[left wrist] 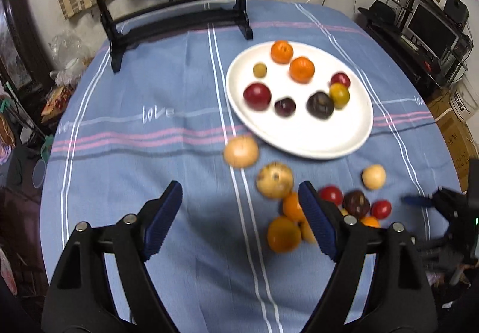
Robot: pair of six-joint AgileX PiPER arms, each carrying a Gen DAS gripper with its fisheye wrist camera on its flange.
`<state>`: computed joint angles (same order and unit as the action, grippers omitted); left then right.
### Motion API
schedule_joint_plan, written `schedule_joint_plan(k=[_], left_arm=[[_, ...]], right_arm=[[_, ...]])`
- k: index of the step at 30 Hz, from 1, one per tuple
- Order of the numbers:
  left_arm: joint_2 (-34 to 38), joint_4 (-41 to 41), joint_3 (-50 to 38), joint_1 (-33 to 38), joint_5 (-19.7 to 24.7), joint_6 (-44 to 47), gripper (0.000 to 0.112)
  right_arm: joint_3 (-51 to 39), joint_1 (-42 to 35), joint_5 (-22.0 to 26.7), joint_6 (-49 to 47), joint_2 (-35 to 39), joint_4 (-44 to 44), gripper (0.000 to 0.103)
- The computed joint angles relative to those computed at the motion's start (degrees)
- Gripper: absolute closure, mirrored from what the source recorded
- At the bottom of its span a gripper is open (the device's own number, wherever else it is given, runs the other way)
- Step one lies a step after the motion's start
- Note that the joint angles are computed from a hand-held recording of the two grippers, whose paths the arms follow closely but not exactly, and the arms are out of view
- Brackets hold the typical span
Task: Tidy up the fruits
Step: 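Move both open tools back toward the fruit pile, then grasp a large orange with the left tool while the right tool grasps a red tomato-like fruit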
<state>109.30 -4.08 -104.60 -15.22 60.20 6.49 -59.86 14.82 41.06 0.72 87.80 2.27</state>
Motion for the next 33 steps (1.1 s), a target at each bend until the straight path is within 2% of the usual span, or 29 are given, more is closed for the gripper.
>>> schedule_joint_plan(k=[2, 5, 7, 9, 16, 20, 26, 28, 29, 30, 31, 33], left_arm=[[-1.7, 0.2, 3.0, 0.2, -0.9, -0.4, 0.031], [-5.0, 0.4, 8.4, 0.1, -2.6, -0.7, 0.031], [-7.2, -0.3, 12.3, -0.3, -3.7, -0.1, 0.031], [-8.7, -0.7, 15.2, -1.2, -4.1, 0.2, 0.031], [-10.7, -3.2, 19.4, -8.9, -6.2, 4.7, 0.031], [-9.3, -0.7, 20.1, -16.2, -9.7, 6.6, 0.031], [-2.1, 4.2, 15.7, -21.4, -10.2, 3.5, 0.032], [-0.5, 6.4, 14.9, -22.5, -10.0, 2.5, 0.035], [0.2, 6.9, 14.5, -23.1, -9.4, 2.5, 0.042], [1.8, 6.7, 13.2, -23.4, -7.6, 3.4, 0.055], [2.4, 7.5, 13.3, -23.7, -7.0, 2.7, 0.059], [2.0, 10.5, 14.5, -24.6, -8.9, 0.9, 0.068]], right_arm=[[-1.0, 0.4, -0.5, -1.1, 1.1, -0.5, 0.04], [-2.5, 1.3, -1.3, -4.1, 3.5, -1.0, 0.048], [-3.7, 2.2, -1.2, -6.1, 5.5, -1.1, 0.063], [-4.1, 2.8, -0.5, -7.9, 5.9, 0.0, 0.073], [-0.1, -2.0, 1.1, -11.1, -1.0, 6.7, 0.073], [3.4, -4.9, 0.9, -9.8, -4.7, 8.2, 0.073], [9.0, -7.6, 0.5, -9.7, -9.9, 10.4, 0.073], [9.9, -8.4, 0.5, -10.3, -10.6, 11.1, 0.073], [10.8, -8.6, 0.5, -10.4, -11.4, 11.3, 0.073], [11.2, -8.7, 0.5, -10.2, -11.8, 11.2, 0.073], [11.5, -9.1, 0.7, -10.6, -12.2, 11.5, 0.073], [12.0, -9.1, 0.6, -10.5, -12.8, 11.5, 0.073]])
